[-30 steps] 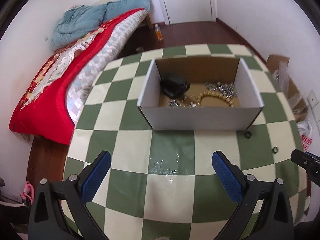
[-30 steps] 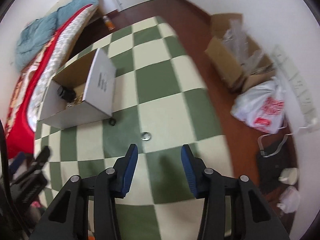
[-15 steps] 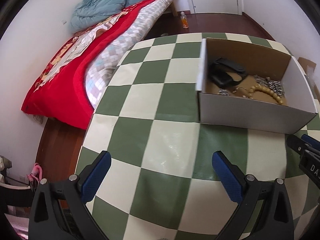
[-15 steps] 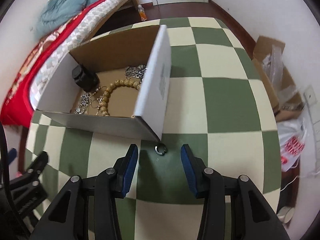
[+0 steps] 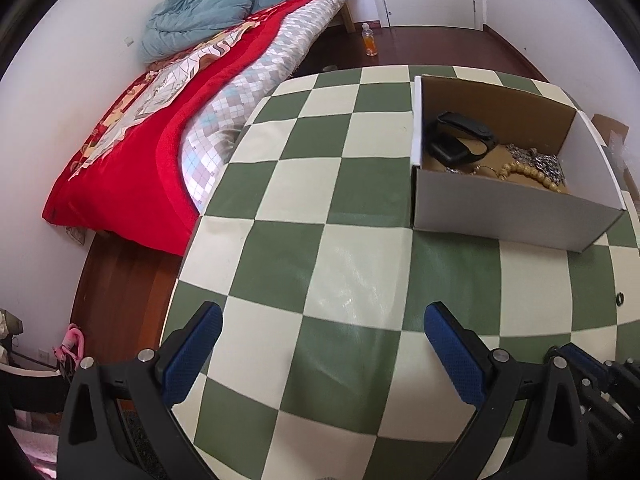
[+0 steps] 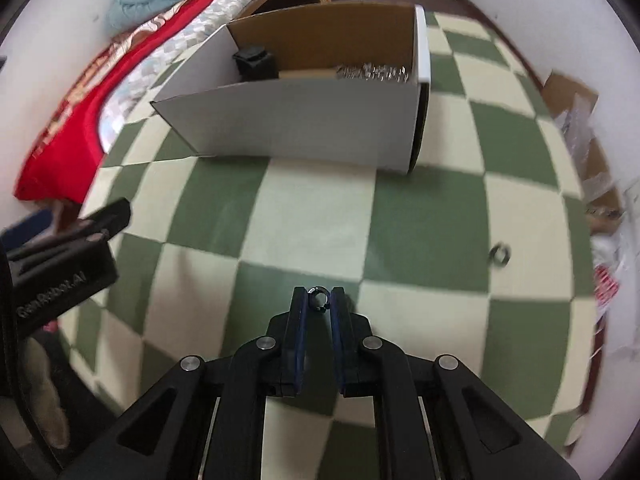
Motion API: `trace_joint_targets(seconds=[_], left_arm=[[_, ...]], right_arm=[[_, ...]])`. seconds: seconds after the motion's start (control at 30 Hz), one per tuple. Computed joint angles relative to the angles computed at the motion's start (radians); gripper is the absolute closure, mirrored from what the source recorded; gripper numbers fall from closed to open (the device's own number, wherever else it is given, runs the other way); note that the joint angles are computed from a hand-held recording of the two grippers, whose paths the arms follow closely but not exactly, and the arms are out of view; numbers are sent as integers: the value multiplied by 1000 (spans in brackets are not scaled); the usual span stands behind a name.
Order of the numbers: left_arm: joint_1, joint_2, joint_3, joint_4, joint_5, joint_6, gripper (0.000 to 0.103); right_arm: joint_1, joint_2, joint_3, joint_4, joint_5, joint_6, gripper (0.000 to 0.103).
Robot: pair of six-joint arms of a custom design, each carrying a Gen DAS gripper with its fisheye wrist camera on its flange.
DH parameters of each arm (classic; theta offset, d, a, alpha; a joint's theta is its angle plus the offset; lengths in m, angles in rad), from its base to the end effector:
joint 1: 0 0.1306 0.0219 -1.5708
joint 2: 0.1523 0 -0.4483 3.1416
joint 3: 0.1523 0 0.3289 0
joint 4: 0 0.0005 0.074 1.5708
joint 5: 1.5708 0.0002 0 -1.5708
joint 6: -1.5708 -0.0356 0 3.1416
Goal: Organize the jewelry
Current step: 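Move both open grippers toward the small black rings on the table, then grasp a small black ring with the left gripper while the right grasps another ring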
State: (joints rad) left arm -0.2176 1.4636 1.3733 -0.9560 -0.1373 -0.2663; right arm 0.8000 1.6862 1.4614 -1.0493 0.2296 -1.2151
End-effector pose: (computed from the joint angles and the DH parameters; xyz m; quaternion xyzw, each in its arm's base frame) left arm 0.4152 -0.0873 0.4541 0.2136 0.9397 0.0725 0.2569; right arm 0.3494 0.3474 0.3856 0.2190 0.9579 0.0637 0.1742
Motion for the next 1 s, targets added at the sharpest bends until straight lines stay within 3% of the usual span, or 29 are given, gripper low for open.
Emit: trace_joint_targets(seconds=[0.03,0.07,0.13,0.27,0.37,0.4,0.43,0.47,0.53,0.77,0.9,1.0], left_arm=[[0,-1,3,-13,9,0,1],[0,-3,8,-30,25,-1,1],[-5,-6,18,-71,77,-12,1],[-37,-7,31,-150,195,-36,1],[-99,-7,10,-187,229,-70,4],[-120,-8,1,-187,228,-79,6],[-142,-10,-13,-185,221,-85,10],[-163,-9,-24,-188,218,-92,15],[-195,-5,-43,-184,199,-91,23],[-254,2,-68,-155,167,-61,25],[-254,0,-71,-153,182,-48,42],[-246,0,-67,-155,212,-45,71]], right_arm=[[-4,-31,-39,54,-16,-42,83],[-4,-58,-69,88,-14,-75,62],[5,-120,-130,149,10,-146,35],[19,-208,-180,95,79,-254,34],[30,-242,-197,0,118,-325,35],[30,-247,-202,-22,124,-350,35],[36,-255,-212,-42,128,-376,43],[28,-261,-219,-51,126,-379,58],[23,-273,-238,-74,118,-391,65],[12,-300,-267,-82,129,-389,66],[5,-300,-267,-77,134,-387,66],[5,-296,-261,-82,140,-386,66]])
